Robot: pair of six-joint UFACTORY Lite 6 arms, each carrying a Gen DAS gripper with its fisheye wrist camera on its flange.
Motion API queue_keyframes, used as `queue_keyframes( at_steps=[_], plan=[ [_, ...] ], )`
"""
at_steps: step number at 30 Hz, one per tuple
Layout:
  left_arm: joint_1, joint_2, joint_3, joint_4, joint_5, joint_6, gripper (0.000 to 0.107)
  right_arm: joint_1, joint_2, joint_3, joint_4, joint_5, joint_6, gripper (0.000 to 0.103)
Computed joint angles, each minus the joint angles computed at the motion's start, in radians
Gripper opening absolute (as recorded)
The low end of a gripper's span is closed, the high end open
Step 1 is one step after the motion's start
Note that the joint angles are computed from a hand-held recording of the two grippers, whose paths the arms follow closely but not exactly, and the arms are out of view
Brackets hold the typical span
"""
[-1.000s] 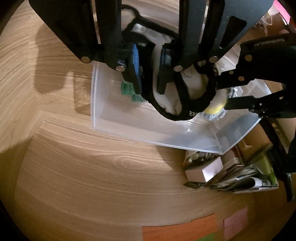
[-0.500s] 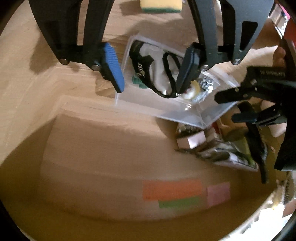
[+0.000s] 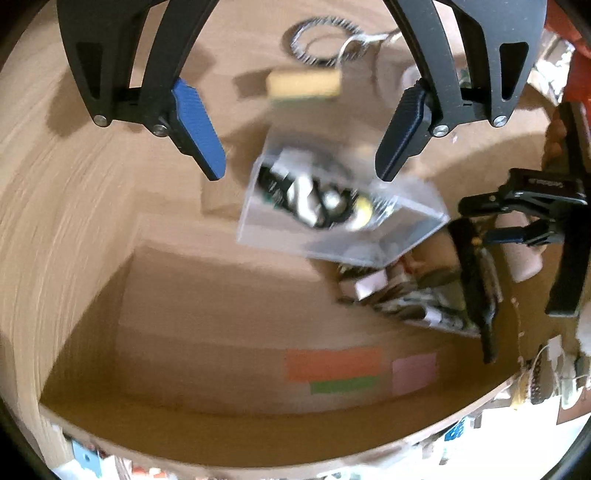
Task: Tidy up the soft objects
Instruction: 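Grasp the white drawstring pouch with the right gripper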
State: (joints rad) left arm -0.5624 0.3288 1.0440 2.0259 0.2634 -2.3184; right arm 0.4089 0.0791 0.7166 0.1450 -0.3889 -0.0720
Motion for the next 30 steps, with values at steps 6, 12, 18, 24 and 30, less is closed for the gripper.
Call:
queue_keyframes(
  at_steps=[6,12,18,24,30],
  plan=[
    [-0.020,-0.013,-0.154,0.079,0.040,-0.145,0.099,0.076,0.078,-0.038,-0.175,-0.034,0.249,0.081],
    [-0.022,-0.032,-0.269,0.231,0.059,-0.338,0.099,0.168,0.246,0.048,-0.225,-0.042,0.331,0.081],
    [-0.037,-0.045,-0.331,0.324,0.079,-0.451,0.099,0.204,0.373,0.158,-0.249,0.003,0.349,0.054],
    [-0.046,-0.027,-0.327,0.415,0.070,-0.549,0.099,0.208,0.317,0.089,-0.157,-0.047,0.276,0.031],
    [-0.062,0.023,-0.265,0.483,0.039,-0.596,0.099,0.174,0.171,-0.031,-0.078,-0.113,0.253,0.030]
  ],
)
